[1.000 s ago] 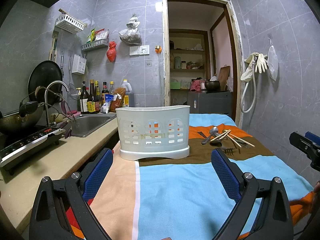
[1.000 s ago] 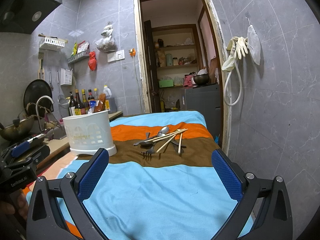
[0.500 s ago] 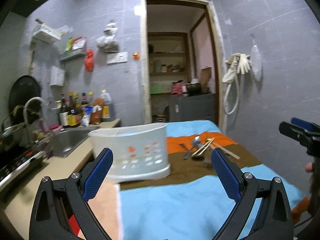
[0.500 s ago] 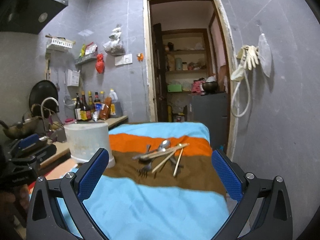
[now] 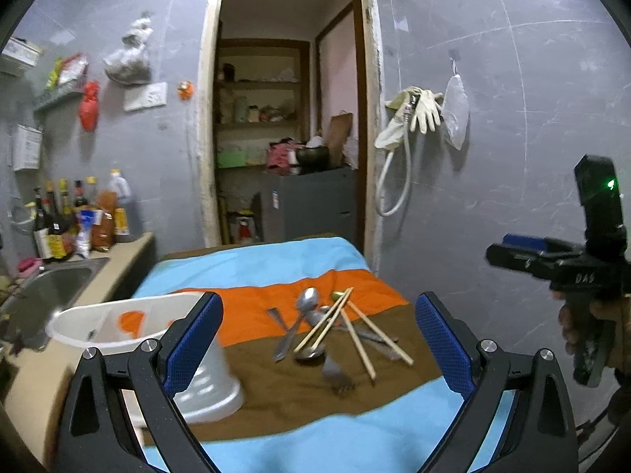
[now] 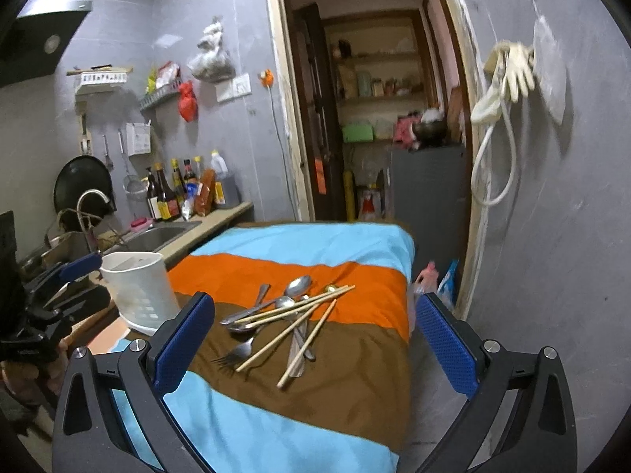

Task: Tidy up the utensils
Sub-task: 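Move the left tool down to the utensil pile while the right tool approaches it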

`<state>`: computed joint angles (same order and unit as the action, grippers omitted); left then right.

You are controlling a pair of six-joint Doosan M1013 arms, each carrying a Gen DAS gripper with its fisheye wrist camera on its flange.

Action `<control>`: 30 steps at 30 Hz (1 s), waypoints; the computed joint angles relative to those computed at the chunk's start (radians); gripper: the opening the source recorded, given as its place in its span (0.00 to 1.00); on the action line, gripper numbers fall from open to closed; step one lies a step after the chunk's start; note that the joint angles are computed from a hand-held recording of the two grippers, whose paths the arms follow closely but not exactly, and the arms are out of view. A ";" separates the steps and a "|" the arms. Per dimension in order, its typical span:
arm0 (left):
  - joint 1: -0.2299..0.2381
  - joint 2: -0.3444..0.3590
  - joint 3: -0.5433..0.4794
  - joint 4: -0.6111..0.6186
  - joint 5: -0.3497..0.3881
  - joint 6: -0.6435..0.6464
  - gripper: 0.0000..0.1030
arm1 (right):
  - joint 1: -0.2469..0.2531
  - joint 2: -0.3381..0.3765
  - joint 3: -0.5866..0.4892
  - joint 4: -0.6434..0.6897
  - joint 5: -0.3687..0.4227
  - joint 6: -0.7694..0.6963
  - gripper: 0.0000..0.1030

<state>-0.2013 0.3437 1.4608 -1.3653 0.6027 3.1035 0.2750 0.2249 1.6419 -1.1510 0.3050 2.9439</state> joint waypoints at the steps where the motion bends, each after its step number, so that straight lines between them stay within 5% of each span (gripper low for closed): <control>1: -0.005 0.010 -0.017 0.022 0.005 -0.026 0.92 | -0.012 0.008 -0.010 0.094 -0.011 -0.082 0.91; 7: -0.044 0.090 -0.139 0.227 0.037 -0.239 0.71 | -0.071 0.054 -0.053 0.637 -0.028 -0.553 0.64; 9: -0.059 0.124 -0.190 0.344 0.051 -0.366 0.58 | -0.090 0.070 -0.065 0.809 -0.025 -0.703 0.55; 14: -0.088 0.210 -0.321 0.617 0.113 -0.646 0.35 | -0.113 0.105 -0.102 1.063 0.011 -0.941 0.43; 20: -0.098 0.304 -0.459 0.791 0.223 -0.825 0.17 | -0.127 0.158 -0.168 1.222 0.085 -1.123 0.31; 30: -0.097 0.421 -0.635 0.950 0.382 -0.960 0.10 | -0.129 0.248 -0.287 1.258 0.229 -1.203 0.21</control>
<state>-0.2979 0.7645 0.8255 -0.4152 0.9843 2.1435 0.1464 0.4730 1.3549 0.1070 0.5336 1.7405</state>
